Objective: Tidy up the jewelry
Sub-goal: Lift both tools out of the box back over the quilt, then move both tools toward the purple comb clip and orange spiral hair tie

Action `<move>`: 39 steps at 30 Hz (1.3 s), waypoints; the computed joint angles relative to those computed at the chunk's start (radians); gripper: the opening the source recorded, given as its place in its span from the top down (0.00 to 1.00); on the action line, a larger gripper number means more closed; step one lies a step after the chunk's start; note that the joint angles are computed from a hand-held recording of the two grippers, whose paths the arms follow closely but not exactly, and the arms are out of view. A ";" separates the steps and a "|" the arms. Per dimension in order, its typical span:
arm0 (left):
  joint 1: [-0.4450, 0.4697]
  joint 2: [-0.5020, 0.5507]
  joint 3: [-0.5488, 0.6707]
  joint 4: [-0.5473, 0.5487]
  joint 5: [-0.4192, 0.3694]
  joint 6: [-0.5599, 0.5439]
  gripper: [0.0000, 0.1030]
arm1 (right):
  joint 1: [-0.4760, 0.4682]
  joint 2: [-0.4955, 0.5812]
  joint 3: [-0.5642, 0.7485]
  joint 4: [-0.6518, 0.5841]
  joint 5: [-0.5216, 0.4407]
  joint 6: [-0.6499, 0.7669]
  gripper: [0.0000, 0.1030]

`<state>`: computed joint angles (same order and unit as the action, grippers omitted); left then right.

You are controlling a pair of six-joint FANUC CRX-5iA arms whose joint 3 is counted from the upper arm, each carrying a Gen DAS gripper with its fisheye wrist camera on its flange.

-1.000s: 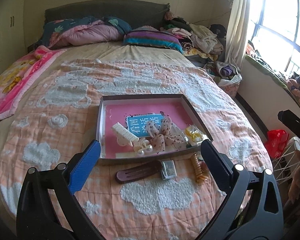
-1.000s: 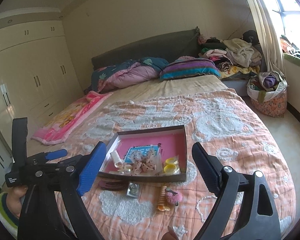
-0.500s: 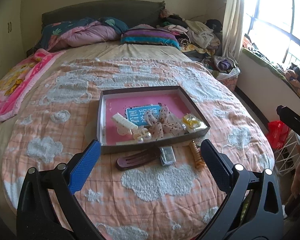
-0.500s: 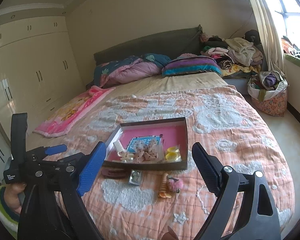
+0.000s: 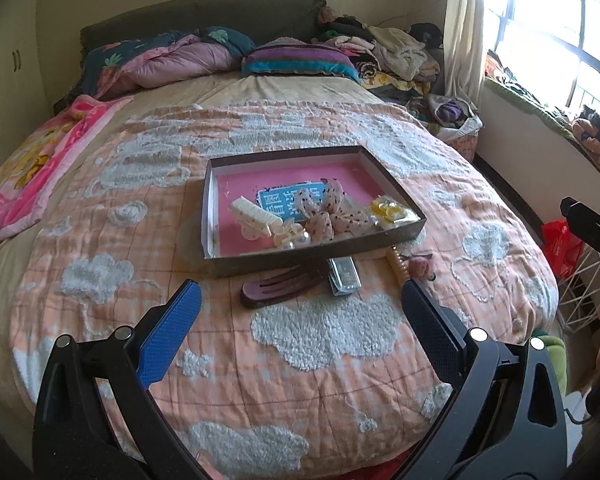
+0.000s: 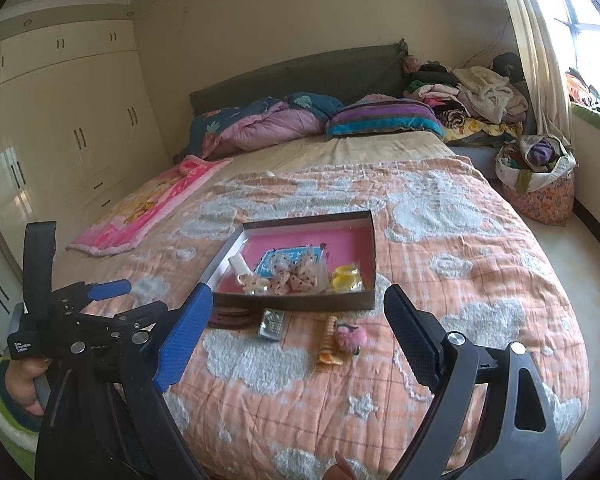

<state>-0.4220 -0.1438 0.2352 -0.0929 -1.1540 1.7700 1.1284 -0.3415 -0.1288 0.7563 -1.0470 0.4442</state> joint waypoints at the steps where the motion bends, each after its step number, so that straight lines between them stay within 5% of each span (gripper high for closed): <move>1: 0.000 -0.002 -0.003 0.002 0.000 -0.002 0.09 | 0.004 -0.003 -0.003 -0.001 -0.005 0.000 0.16; 20: -0.012 -0.009 -0.051 -0.012 -0.017 -0.021 0.09 | 0.013 -0.012 -0.032 -0.075 -0.031 0.033 0.16; 39: 0.054 0.026 -0.124 0.021 0.002 -0.063 0.09 | -0.081 0.073 0.010 -0.325 0.001 0.162 0.23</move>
